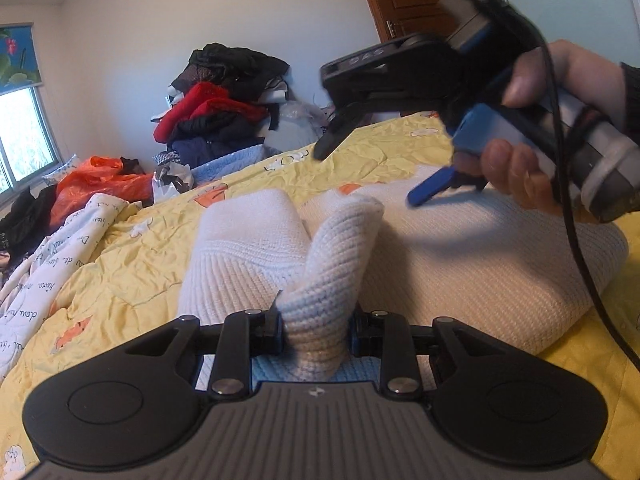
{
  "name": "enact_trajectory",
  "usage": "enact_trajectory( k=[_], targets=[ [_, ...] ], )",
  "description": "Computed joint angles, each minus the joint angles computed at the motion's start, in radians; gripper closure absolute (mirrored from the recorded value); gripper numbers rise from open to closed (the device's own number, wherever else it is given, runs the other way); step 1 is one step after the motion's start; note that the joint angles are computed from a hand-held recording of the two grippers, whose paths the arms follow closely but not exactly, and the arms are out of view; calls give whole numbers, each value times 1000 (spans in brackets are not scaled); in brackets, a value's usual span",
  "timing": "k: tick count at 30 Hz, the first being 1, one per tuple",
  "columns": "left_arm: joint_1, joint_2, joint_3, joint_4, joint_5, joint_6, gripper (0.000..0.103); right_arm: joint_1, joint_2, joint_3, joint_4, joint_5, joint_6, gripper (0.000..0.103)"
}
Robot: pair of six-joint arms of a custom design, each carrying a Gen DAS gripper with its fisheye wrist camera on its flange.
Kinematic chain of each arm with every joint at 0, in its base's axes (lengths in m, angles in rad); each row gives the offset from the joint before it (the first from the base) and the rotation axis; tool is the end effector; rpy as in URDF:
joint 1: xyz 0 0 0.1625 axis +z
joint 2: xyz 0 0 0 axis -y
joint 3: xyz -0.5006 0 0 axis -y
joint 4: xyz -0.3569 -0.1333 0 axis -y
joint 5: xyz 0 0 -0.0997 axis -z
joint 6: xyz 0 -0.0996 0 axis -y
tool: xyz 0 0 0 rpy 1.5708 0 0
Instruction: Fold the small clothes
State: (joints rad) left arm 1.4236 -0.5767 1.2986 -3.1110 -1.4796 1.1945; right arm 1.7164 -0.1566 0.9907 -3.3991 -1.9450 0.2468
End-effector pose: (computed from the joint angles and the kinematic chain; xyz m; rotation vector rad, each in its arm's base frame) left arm 0.0194 -0.8400 0.2046 1.5245 2.0009 -0.8870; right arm 0.2216 -0.8431 0.0093 -0.3982 -2.5832 1.4795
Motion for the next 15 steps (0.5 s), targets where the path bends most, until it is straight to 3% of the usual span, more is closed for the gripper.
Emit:
enact_trajectory(
  k=[2, 4, 6, 8, 10, 11, 12, 13, 15],
  targets=[
    [-1, -6, 6, -8, -8, 12, 76, -5, 4, -53, 125, 28, 38, 2],
    [3, -10, 13, -26, -24, 46, 76, 6, 32, -146, 228, -10, 5, 5],
    [8, -9, 13, -33, -36, 78, 76, 7, 60, -246, 349, 20, 4, 12],
    [16, -7, 20, -54, -55, 140, 76, 3, 98, -365, 477, 78, 10, 16],
    [22, -3, 24, -71, -66, 200, 76, 10, 160, -521, 597, 63, -9, 19],
    [24, -1, 26, -81, -70, 222, 76, 13, 193, -597, 647, 57, -21, 28],
    [26, 0, 27, -86, -75, 235, 76, 16, 223, -663, 684, 46, -38, 51],
    [25, -2, 28, -87, -77, 243, 76, 17, 245, -712, 721, 38, -67, 68],
    [20, -7, 30, -81, -82, 237, 76, 19, 239, -685, 683, 34, -125, 73]
  ],
)
